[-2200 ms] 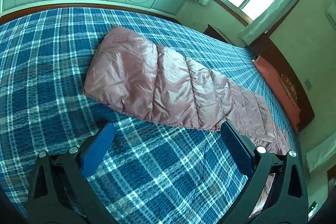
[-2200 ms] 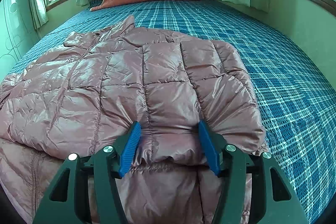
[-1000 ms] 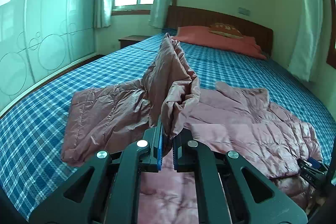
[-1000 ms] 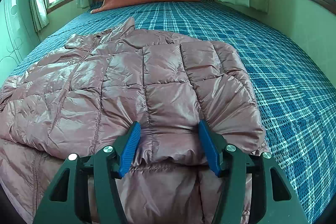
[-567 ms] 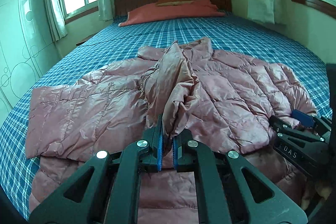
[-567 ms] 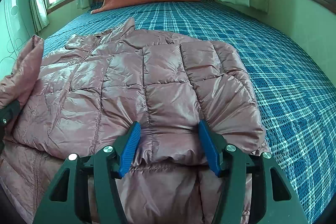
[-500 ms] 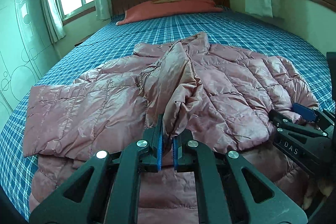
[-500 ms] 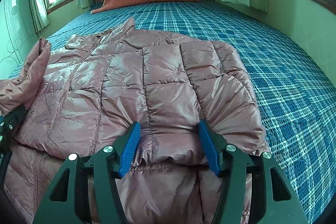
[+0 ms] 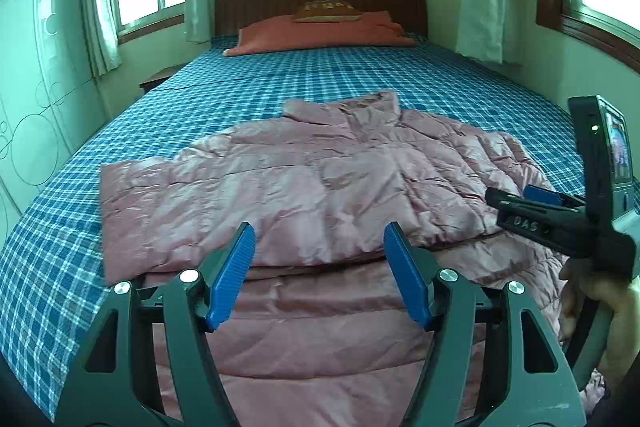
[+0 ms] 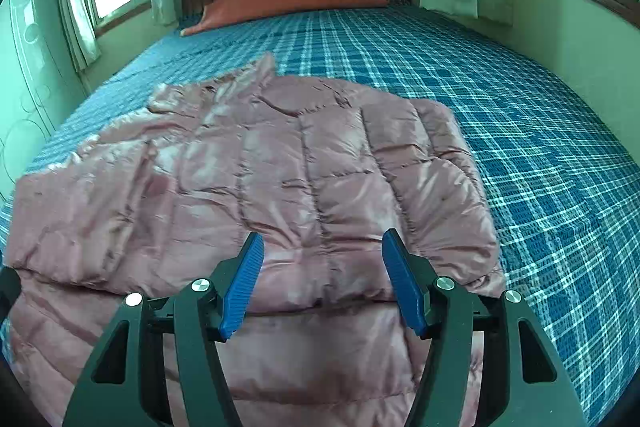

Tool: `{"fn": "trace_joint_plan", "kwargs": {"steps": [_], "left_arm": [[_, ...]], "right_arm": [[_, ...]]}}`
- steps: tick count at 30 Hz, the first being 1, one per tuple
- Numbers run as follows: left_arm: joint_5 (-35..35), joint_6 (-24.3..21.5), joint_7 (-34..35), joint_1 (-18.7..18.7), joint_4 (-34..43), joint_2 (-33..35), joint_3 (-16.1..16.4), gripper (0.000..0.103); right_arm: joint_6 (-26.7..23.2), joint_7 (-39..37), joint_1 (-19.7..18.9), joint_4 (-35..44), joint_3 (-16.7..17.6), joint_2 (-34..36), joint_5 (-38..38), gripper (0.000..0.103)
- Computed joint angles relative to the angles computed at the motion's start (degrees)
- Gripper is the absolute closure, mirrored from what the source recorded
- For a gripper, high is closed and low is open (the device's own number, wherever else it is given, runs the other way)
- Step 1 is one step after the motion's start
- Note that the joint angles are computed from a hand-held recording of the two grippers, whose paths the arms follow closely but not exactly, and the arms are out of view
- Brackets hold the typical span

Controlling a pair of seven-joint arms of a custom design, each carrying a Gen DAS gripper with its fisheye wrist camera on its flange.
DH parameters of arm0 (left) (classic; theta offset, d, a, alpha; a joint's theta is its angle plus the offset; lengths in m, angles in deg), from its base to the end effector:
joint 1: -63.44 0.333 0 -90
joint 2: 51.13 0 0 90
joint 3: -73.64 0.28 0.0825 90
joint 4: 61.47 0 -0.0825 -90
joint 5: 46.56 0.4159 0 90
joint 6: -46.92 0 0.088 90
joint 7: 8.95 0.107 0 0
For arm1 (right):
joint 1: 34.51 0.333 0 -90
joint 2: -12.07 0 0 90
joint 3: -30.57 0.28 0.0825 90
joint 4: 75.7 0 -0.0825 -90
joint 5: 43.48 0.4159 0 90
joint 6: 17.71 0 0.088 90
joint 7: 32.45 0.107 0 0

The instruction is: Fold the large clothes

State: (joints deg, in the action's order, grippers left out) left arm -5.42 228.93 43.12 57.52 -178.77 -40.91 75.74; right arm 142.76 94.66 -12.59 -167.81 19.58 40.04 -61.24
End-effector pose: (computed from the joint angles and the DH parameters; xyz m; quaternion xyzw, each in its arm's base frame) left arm 0.6299 -0.1033 0.3973 -0.5851 0.6720 -0.3280 0.3139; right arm 0.7196 0.1747 0.3823 -0.6078 0.7042 -0.2496 0.2690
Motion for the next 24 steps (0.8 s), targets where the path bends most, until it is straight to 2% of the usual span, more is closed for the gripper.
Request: {"fn": "trace_joint_plan", "kwargs": {"steps": [1, 3, 4, 5, 8, 11, 12, 13, 14, 15, 17, 21, 24], "left_arm": [[2.0, 0.1, -2.4, -0.9, -0.6, -0.8, 2.3, 0.037], [11.3, -0.5, -12.1, -3.7, -0.4, -1.6, 8.4, 0.036], [14.6, -1.5, -15.6, -3.8, 0.1, -1.7, 9.8, 0.036], [15.6, -2.8, -16.8, -2.9, 0.3, -1.8, 10.0, 0.036], [12.6, -4.5, -16.1, 1.4, 0.1, -1.8, 8.4, 0.036], [12.7, -5.4, -17.2, 4.5, -0.1, -1.8, 7.3, 0.036], [12.6, -5.7, -17.3, 5.4, -0.2, -1.7, 6.7, 0.036], [11.8, -5.8, -16.5, 6.5, -0.3, -1.6, 5.8, 0.036], [11.1, -6.0, -15.7, 7.6, -0.5, -1.6, 4.8, 0.036], [10.7, -6.3, -15.3, 8.5, -0.3, -1.4, 4.0, 0.036], [10.0, -6.2, -14.6, 9.8, -0.2, -1.3, 3.0, 0.036], [7.0, -5.5, -12.2, 11.4, 0.5, -0.6, 1.6, 0.036], [5.9, -5.5, -10.8, 11.2, 1.7, 0.3, 1.3, 0.036]], "right_arm": [[0.4, -1.5, -0.8, 0.6, 1.6, 0.2, 1.6, 0.042], [0.3, -5.8, -2.4, 3.8, 5.3, 1.9, 5.7, 0.041], [0.0, -7.6, -2.8, 5.9, 6.6, 3.3, 7.6, 0.04], [-0.3, -8.9, -2.8, 7.7, 7.4, 4.5, 9.3, 0.038], [-2.6, -11.7, -2.5, 15.4, 8.8, 9.9, 13.6, 0.031], [-9.6, -14.6, -2.9, 25.1, 10.6, 16.6, 17.9, 0.03], [-11.3, -16.1, -3.5, 27.6, 11.7, 18.3, 19.6, 0.037], [-12.1, -17.0, -3.4, 28.9, 11.9, 19.3, 20.5, 0.051], [-12.5, -17.9, -3.3, 29.1, 12.0, 19.3, 21.1, 0.075], [-11.3, -18.1, -2.9, 27.9, 11.4, 18.6, 21.2, 0.082], [-7.8, -17.4, -1.4, 23.4, 9.2, 15.4, 20.1, 0.088], [-2.3, -13.8, 0.1, 14.3, 4.4, 8.6, 16.8, 0.089], [-2.3, -10.5, 1.1, 10.5, 0.1, 5.6, 11.7, 0.089]]}}
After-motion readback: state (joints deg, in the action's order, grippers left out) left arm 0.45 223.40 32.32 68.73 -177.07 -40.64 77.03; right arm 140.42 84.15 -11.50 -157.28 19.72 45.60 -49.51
